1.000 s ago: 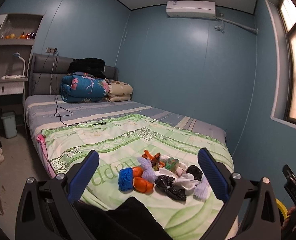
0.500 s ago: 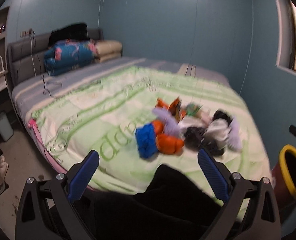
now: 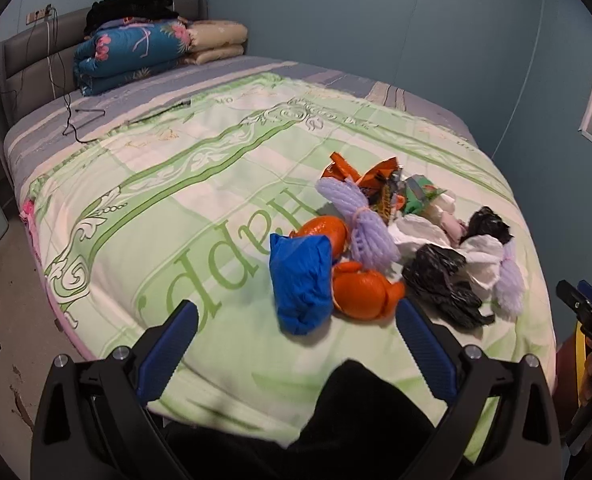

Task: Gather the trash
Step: 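Grasp the blue plastic bag with the left tool while the right tool grasps the lavender foam net, then carry the blue bag and lavender net over the yellow-rimmed bin with both tools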

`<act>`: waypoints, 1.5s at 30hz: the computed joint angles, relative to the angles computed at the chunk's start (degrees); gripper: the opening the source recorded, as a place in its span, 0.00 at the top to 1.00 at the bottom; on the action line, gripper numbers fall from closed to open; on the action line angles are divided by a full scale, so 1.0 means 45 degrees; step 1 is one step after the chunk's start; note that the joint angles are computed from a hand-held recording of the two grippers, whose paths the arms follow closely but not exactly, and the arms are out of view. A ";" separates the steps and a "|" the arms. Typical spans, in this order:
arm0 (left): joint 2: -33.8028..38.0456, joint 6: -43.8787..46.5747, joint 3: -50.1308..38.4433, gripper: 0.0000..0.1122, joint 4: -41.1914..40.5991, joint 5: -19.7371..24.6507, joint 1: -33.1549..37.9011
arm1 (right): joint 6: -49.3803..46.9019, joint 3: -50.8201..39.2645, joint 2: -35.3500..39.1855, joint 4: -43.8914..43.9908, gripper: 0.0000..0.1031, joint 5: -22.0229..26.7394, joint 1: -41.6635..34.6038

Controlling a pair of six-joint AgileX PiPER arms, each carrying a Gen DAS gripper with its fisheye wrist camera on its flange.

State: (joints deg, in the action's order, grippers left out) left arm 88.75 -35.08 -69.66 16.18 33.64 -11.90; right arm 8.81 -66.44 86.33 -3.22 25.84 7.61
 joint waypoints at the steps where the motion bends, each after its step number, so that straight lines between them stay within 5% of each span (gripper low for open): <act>1: 0.0284 0.0343 -0.0281 0.15 -0.0416 0.0069 0.0180 | -0.0471 -0.0621 0.0535 0.0621 0.07 0.0389 -0.0178; 8: 0.1632 0.1037 -0.1528 0.15 -0.0818 0.0399 0.0609 | -0.1770 -0.3614 0.3192 0.2994 0.08 0.2630 -0.0701; 15: 0.2417 0.2433 -0.2076 0.15 -0.2285 0.0222 0.1268 | -0.1278 -0.4571 0.4104 0.3648 0.08 0.2982 -0.0893; 23: 0.3433 0.4038 -0.2554 0.39 -0.4445 0.0173 0.1743 | -0.0849 -0.5978 0.5402 0.3198 0.25 0.3966 -0.0762; 26: 0.3646 0.4780 -0.2524 0.55 -0.5563 0.0174 0.1973 | -0.0706 -0.5897 0.5382 0.2873 0.33 0.3889 -0.0595; 31: 0.3490 0.5457 -0.2199 0.80 -0.6386 -0.0107 0.2083 | -0.1054 -0.5756 0.5231 0.3170 0.64 0.3940 -0.0469; 45: 0.1584 0.6391 -0.1199 0.86 -0.7239 -0.0790 0.1903 | -0.2538 -0.3979 0.2440 0.4003 0.74 0.3405 -0.0961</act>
